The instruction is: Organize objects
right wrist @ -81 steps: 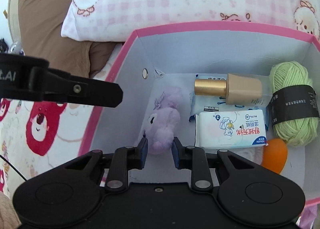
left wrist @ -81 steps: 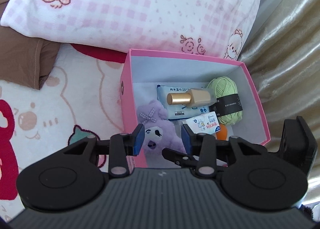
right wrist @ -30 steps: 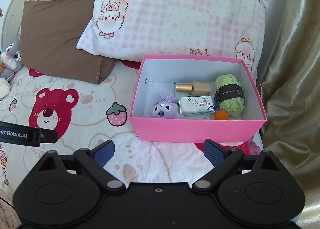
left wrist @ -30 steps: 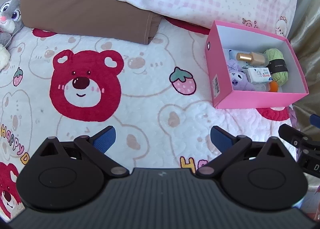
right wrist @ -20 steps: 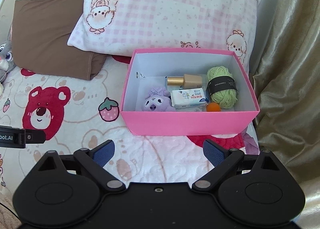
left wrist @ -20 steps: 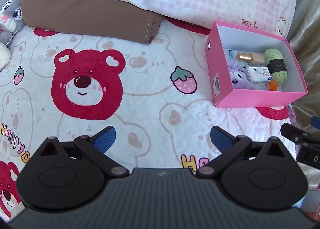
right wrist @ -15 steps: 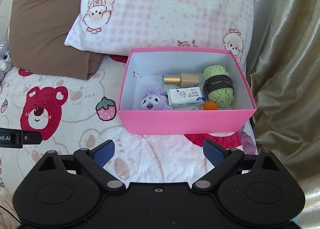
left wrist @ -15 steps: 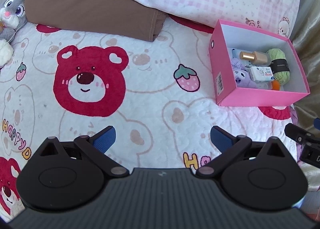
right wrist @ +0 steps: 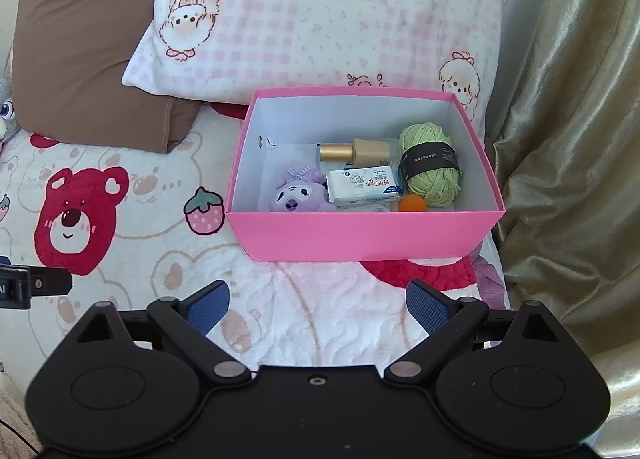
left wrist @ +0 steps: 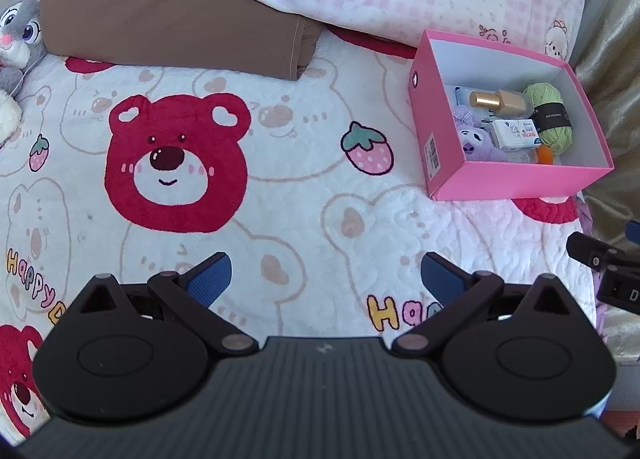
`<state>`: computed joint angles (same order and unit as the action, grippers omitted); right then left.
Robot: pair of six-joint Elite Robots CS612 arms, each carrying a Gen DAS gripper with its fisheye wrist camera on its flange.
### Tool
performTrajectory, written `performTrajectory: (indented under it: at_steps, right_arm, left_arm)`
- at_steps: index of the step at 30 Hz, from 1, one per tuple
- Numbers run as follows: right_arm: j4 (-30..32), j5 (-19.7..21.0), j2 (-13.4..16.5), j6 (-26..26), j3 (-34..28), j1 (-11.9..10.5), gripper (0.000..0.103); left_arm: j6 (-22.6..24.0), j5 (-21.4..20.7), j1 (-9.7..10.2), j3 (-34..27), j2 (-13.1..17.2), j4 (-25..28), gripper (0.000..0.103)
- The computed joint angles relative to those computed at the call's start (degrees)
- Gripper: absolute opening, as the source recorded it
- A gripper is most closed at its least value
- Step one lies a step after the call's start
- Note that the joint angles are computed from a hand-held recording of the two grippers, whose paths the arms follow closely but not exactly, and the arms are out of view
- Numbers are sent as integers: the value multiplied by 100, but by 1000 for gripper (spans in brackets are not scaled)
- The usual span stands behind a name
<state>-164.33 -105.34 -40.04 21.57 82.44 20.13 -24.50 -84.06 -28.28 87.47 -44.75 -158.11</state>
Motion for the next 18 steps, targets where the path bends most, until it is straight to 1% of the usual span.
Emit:
performTrajectory:
  at_steps: [8, 18]
  right_arm:
    - [74, -49, 10, -28, -26, 10, 97]
    - [53, -105, -1, -87, 0, 9, 97]
  left_arm:
    - [-123, -27, 26, 47, -30, -25, 103]
    - [-108, 3, 31, 68, -42, -49, 103]
